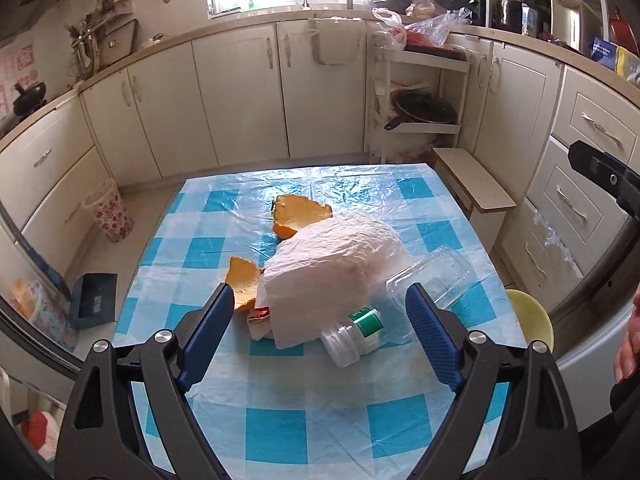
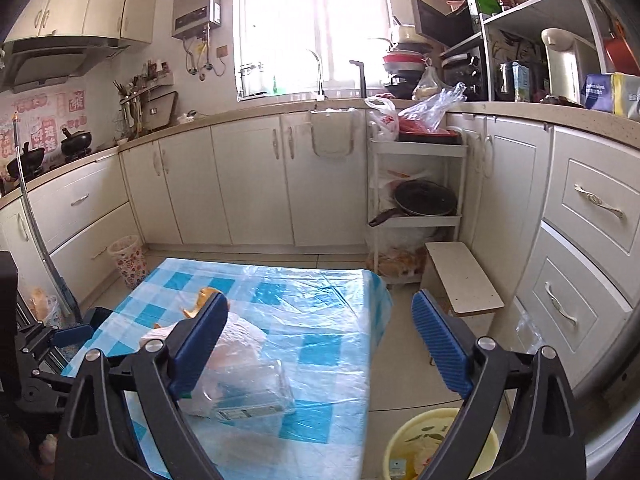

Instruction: Collect trash

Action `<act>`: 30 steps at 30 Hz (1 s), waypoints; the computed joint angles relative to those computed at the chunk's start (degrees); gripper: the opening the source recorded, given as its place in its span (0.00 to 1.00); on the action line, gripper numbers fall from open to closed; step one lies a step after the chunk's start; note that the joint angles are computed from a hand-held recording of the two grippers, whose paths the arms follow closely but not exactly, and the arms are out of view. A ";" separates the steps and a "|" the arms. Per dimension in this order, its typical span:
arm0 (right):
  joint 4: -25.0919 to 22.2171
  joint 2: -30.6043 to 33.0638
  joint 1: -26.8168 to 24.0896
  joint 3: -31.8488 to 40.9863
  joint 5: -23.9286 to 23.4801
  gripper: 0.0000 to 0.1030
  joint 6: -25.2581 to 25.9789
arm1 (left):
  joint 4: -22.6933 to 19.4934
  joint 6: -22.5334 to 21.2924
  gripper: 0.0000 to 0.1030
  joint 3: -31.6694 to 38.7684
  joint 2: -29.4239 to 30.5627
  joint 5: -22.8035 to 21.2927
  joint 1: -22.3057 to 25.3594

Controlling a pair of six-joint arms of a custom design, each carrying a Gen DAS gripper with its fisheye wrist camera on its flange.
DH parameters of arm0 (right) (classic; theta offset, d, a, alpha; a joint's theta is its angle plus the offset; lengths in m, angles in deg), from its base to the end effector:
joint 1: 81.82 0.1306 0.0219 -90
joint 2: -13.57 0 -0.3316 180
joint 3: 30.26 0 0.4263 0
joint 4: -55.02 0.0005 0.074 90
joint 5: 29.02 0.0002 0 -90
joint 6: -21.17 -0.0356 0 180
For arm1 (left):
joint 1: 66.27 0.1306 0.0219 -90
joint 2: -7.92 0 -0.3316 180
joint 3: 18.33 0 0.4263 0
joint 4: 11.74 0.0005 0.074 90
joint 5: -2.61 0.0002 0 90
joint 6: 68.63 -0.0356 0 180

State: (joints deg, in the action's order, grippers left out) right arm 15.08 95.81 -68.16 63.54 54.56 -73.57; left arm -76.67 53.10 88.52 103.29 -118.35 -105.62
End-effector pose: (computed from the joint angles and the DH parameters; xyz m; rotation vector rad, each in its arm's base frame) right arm 0.4762 0.1193 0.4924 -0.2307 2.0648 0.3129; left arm 0.4233 -0.3240 0.4615 -0.0576 2.3313 0.0776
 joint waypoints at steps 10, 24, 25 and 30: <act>-0.07 2.39 4.29 2.06 1.03 0.88 -0.94 | 1.38 1.29 0.86 -3.66 -2.69 0.43 1.48; -1.54 3.33 5.65 2.94 3.28 0.88 -0.87 | 2.40 1.00 0.88 -5.73 -4.75 1.66 2.74; -1.61 3.40 5.74 2.97 3.33 0.88 -0.77 | 2.49 1.01 0.88 -5.86 -4.88 1.69 2.79; -1.83 3.61 6.18 3.10 3.64 0.88 -0.49 | 2.75 0.83 0.89 -6.28 -5.32 1.79 3.02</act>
State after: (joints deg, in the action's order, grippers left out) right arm 13.25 99.42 -61.98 66.65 58.20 -74.06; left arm -73.92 53.93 82.24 97.98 -116.55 -102.60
